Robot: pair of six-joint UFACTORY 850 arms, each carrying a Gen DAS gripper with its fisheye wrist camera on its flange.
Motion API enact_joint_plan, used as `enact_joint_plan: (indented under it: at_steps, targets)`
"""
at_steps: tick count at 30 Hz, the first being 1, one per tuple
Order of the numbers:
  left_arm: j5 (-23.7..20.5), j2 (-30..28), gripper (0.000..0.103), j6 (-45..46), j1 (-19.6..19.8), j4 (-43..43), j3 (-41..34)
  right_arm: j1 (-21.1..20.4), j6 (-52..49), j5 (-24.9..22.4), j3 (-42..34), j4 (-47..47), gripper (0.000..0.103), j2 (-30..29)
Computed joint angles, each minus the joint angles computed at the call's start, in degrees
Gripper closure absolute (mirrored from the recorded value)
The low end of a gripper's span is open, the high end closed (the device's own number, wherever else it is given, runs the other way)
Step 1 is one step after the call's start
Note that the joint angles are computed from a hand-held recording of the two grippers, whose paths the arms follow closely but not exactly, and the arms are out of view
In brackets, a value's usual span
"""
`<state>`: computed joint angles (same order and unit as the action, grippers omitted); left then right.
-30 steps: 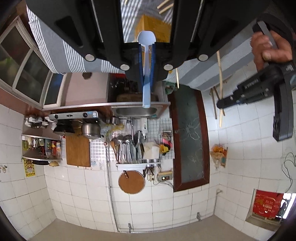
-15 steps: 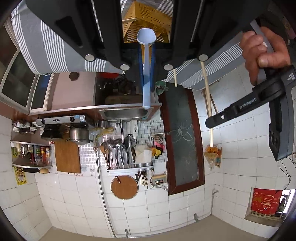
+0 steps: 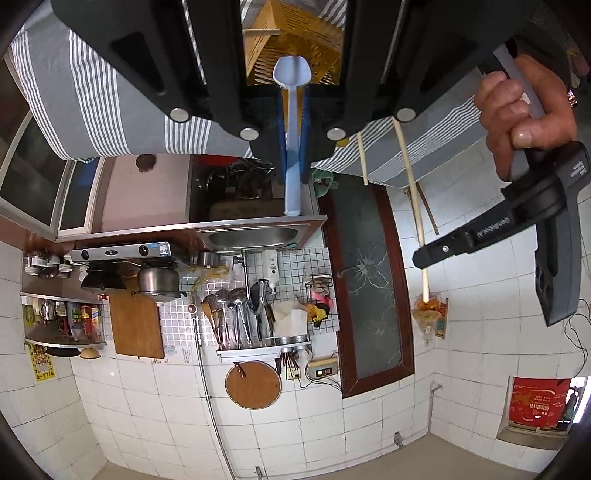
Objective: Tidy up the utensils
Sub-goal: 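Open both tools to drop the chopstick and blue spoon into the basket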
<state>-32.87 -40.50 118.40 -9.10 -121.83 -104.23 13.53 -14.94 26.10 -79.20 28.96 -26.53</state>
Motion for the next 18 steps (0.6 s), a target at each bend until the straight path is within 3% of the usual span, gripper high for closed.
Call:
enact_joint_plan:
  at_steps: [4, 9, 11, 14, 18]
  targets:
    - [1.4, -1.4, 0.098, -0.9, -0.5, 1.9, -1.6, 0.0, -0.3, -0.5, -0.5, 0.5, 0.096, -0.7]
    - [6.1, -4.7, 0.098, -8.2, -1.7, 11.3, -6.3, 0.1, -1.7, -2.0, -1.2, 1.8, 0.095, -1.4]
    - [7.7, -5.9, 0.076, -13.5, -2.0, 16.3, -8.1, 0.0, -1.8, -2.1, -1.2, 2.1, 0.091, -1.5]
    - [8.4, -6.7, 0.075, -17.1, -2.2, 20.1, -9.1, 0.0, -2.6, -0.2, -0.4, 4.2, 0.074, -1.1]
    - [9.7, -5.4, 0.075, -13.2, -2.5, 17.7, -7.3, -0.3, -2.8, 1.5, 0.7, 5.8, 0.074, -0.1]
